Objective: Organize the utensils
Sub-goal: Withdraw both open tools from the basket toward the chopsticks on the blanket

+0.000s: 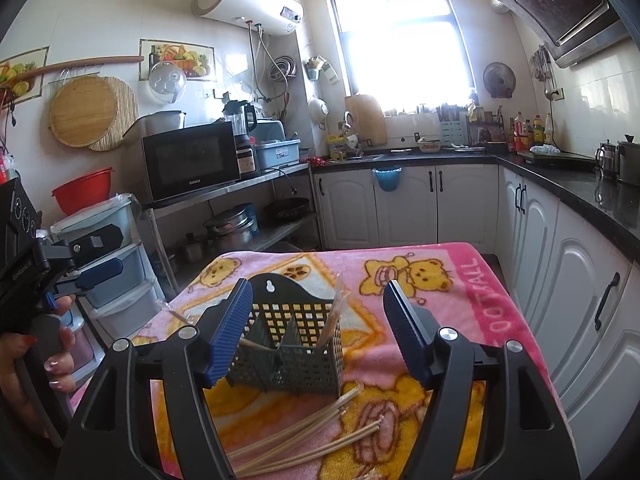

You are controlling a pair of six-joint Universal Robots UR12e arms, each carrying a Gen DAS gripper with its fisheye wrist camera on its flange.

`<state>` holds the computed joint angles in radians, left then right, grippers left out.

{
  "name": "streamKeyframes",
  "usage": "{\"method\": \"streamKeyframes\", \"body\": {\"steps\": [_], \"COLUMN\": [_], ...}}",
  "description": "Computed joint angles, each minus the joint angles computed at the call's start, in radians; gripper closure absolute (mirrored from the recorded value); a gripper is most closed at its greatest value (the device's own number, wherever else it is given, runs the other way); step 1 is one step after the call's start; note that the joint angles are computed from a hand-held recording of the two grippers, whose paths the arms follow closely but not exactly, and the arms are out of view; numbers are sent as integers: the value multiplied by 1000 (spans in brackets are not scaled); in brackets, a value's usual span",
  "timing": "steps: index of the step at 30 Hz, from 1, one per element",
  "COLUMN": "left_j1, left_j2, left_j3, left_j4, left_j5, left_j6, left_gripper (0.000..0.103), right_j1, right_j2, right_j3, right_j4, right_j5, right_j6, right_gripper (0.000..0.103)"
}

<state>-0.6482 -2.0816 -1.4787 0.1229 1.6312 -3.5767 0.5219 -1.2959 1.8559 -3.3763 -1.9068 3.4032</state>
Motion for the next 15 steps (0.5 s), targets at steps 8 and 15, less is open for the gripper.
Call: {"method": "streamKeyframes", "body": {"steps": [8,15], "left_j1": [-1,-6], "left_j2": [19,33], "left_j3": [-46,-77], "left_j4": [-6,-8], "left_j5": [4,10], "left_j6": [-23,-34], "left_gripper": [10,10], "right_j1": [9,15], "right_j2": [-7,-9], "right_j3": [20,31], "right_j4": [12,27], "right_j5": [5,12], "right_j6": [22,24], "right_gripper": [37,37]}}
